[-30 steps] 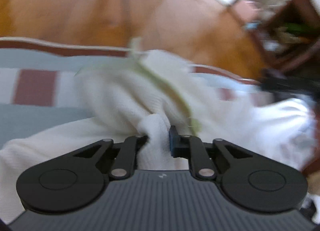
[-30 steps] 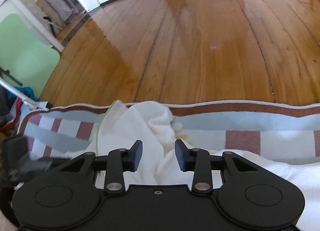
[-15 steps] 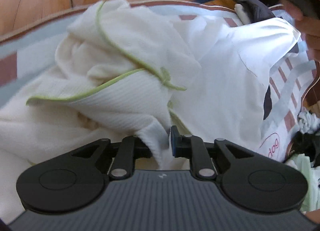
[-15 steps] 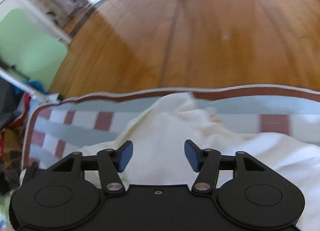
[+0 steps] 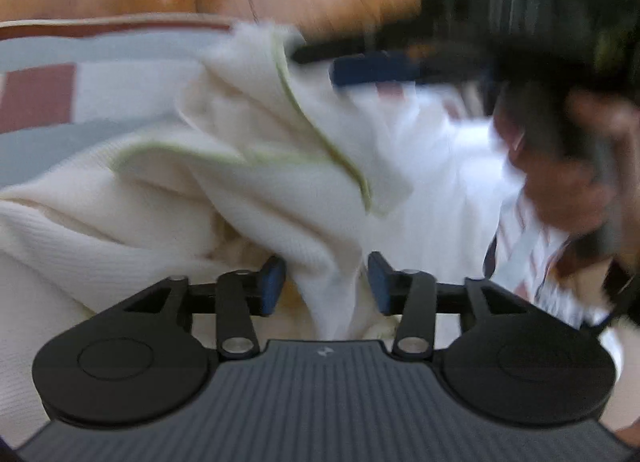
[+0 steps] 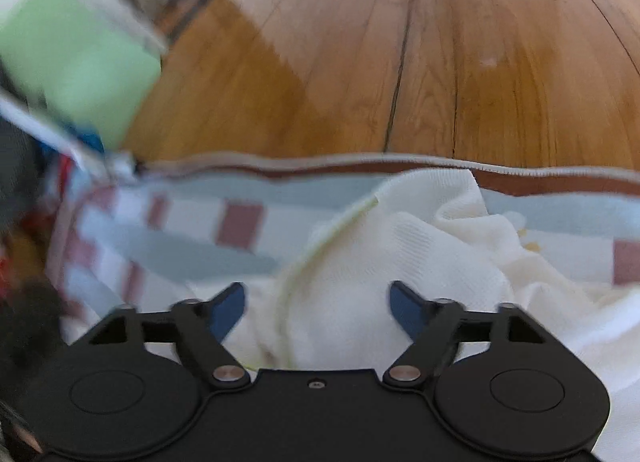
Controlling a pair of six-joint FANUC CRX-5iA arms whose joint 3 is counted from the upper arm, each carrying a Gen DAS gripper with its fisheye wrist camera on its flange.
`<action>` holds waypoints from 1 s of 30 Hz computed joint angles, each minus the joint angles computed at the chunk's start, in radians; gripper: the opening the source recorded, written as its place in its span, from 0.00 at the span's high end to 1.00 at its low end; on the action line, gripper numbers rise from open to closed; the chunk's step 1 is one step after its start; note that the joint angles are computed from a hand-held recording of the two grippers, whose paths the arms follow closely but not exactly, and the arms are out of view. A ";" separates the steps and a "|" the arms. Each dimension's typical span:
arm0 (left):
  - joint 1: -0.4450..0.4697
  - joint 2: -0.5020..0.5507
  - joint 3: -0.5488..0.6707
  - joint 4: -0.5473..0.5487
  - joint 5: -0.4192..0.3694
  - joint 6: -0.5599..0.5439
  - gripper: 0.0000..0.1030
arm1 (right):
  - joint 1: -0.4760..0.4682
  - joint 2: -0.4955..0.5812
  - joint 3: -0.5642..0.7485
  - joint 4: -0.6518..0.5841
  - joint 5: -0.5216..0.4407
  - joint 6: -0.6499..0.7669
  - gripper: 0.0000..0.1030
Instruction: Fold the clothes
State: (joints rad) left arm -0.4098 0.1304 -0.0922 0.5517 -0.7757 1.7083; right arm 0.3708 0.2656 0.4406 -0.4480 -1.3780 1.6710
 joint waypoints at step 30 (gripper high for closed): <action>-0.064 0.081 -0.049 0.346 0.016 -0.296 0.33 | -0.138 -0.200 -0.081 -0.014 -0.120 0.167 0.37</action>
State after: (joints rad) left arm -0.4740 0.2113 -0.1411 0.8981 -0.7601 1.4125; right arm 0.2328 0.0652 0.3599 -0.4621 -1.4978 1.8384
